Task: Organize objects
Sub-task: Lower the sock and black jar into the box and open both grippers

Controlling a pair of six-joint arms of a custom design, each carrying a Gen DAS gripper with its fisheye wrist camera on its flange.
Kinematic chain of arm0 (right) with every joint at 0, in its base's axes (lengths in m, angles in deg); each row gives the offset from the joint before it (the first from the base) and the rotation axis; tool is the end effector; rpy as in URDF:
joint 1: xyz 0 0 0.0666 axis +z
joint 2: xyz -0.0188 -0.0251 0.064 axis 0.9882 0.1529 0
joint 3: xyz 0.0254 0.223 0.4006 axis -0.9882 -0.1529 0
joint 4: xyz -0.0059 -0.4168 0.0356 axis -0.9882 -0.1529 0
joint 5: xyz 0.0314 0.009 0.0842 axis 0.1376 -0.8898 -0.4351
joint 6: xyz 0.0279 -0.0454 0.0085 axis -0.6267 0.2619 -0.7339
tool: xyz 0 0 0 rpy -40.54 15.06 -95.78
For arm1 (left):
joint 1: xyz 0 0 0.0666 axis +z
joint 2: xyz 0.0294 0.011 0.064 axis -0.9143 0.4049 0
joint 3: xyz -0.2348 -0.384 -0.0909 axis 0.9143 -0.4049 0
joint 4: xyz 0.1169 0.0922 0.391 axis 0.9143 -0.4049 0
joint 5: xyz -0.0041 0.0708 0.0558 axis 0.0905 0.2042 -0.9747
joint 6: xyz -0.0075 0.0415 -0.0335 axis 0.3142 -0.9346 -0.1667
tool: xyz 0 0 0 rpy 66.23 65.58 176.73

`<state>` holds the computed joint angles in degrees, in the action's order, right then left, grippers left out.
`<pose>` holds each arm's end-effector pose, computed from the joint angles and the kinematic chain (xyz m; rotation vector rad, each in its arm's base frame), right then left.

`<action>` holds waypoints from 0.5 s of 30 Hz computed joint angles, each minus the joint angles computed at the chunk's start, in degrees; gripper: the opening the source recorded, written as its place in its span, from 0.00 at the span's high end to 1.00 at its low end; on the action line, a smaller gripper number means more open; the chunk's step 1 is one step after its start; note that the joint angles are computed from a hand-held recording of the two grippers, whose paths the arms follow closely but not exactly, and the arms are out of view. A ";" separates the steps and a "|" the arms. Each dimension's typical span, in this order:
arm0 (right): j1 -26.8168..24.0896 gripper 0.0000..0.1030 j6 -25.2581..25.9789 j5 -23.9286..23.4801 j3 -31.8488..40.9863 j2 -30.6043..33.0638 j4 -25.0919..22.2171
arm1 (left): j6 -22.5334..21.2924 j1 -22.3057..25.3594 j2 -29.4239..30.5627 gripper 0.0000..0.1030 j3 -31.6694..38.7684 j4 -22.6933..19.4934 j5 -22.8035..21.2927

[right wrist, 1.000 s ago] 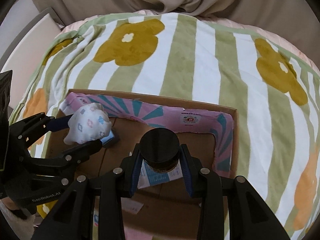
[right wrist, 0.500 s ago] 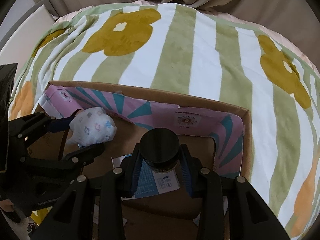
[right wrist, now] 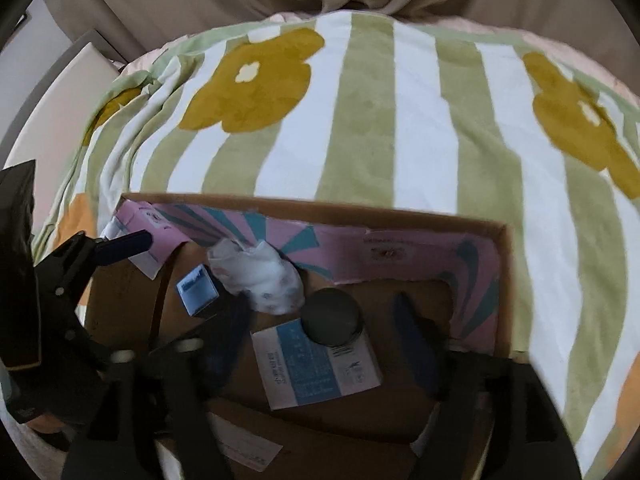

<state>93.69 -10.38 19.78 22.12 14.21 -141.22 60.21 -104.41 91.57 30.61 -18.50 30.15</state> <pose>0.3407 0.0849 0.5626 -0.5358 2.7121 0.4033 0.3120 -0.2378 0.5540 0.1622 2.6856 -0.0820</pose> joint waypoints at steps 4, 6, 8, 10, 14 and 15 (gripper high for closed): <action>0.14 0.16 -0.05 -0.61 0.26 -0.40 0.11 | 1.15 0.58 -1.24 0.01 -0.66 0.45 0.75; 0.46 0.16 0.13 -0.40 0.12 -0.73 0.36 | 1.80 0.65 -1.87 0.01 -0.91 0.73 0.72; 0.79 0.16 0.03 -0.27 0.00 -0.99 0.30 | 2.27 0.58 -2.31 0.01 -1.00 0.92 0.80; 0.84 0.16 0.00 -0.42 -0.34 -1.42 0.35 | 2.92 0.43 -2.87 0.01 -1.14 1.08 0.69; 0.88 0.16 0.15 -0.48 -0.60 -2.26 0.31 | 3.42 -0.27 -3.66 0.01 -1.23 0.87 -0.12; 0.93 0.16 0.21 -0.39 -0.58 -2.46 0.25 | 3.58 -0.48 -3.94 0.01 -1.27 0.81 -0.37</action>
<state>94.62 -10.17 19.39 21.54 11.75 -140.97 63.79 -104.89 87.64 29.34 -17.69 29.78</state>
